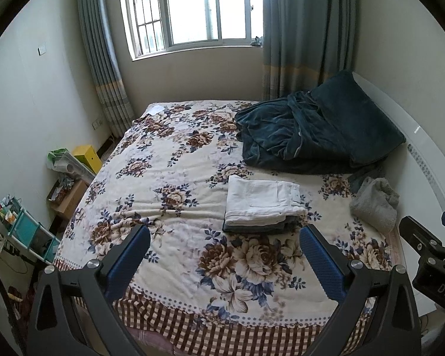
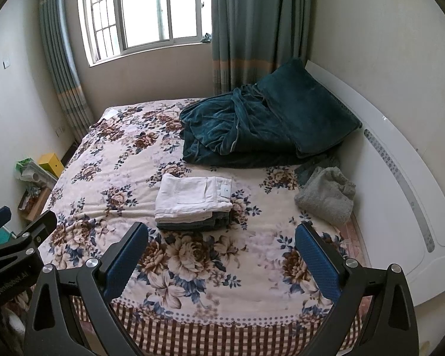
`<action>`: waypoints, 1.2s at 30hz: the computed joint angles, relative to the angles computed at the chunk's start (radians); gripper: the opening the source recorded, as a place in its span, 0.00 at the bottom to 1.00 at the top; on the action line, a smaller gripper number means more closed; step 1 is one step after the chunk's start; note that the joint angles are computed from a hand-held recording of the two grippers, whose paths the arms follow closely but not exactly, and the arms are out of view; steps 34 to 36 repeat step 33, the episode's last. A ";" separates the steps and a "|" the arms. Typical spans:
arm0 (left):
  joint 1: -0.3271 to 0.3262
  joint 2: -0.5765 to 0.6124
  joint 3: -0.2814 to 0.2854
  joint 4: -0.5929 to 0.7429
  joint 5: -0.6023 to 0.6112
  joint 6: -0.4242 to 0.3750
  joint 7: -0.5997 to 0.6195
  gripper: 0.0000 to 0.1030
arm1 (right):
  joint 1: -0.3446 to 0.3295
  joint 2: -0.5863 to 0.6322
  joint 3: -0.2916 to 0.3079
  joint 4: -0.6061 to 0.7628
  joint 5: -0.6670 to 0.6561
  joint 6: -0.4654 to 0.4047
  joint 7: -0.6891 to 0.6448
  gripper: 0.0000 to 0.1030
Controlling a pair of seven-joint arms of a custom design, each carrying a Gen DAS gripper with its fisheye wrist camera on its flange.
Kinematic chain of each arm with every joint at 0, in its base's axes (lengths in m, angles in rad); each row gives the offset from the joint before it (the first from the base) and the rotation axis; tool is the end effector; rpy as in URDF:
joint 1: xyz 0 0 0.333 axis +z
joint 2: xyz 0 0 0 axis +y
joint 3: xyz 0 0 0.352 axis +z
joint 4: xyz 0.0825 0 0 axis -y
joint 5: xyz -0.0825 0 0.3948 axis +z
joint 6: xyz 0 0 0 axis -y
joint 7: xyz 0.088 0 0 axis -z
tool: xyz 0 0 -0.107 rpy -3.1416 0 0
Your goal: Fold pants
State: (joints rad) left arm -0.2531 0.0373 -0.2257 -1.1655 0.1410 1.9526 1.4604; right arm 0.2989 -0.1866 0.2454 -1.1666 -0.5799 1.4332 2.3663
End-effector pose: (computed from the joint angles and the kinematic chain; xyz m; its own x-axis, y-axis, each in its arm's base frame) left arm 0.5131 -0.2505 0.8834 -0.3397 -0.9393 -0.0472 -0.6702 0.2770 -0.6885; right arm 0.3762 0.1821 0.9410 -0.4530 -0.8913 0.0211 -0.6673 0.3233 -0.6709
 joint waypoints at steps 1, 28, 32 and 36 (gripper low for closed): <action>-0.003 0.012 -0.002 0.020 0.007 -0.007 -0.001 1.00 | 0.000 0.001 0.000 0.001 -0.001 0.000 0.001 0.98; -0.004 0.002 0.001 0.010 0.004 -0.007 -0.005 1.00 | -0.005 -0.006 0.001 -0.006 0.006 0.000 0.009 0.98; -0.005 0.000 0.000 0.015 0.013 -0.003 -0.008 1.00 | -0.002 0.000 0.001 0.003 0.000 -0.003 0.010 0.98; -0.005 -0.005 0.000 0.009 0.017 0.001 -0.009 1.00 | -0.002 -0.001 0.000 0.001 0.002 -0.001 0.010 0.98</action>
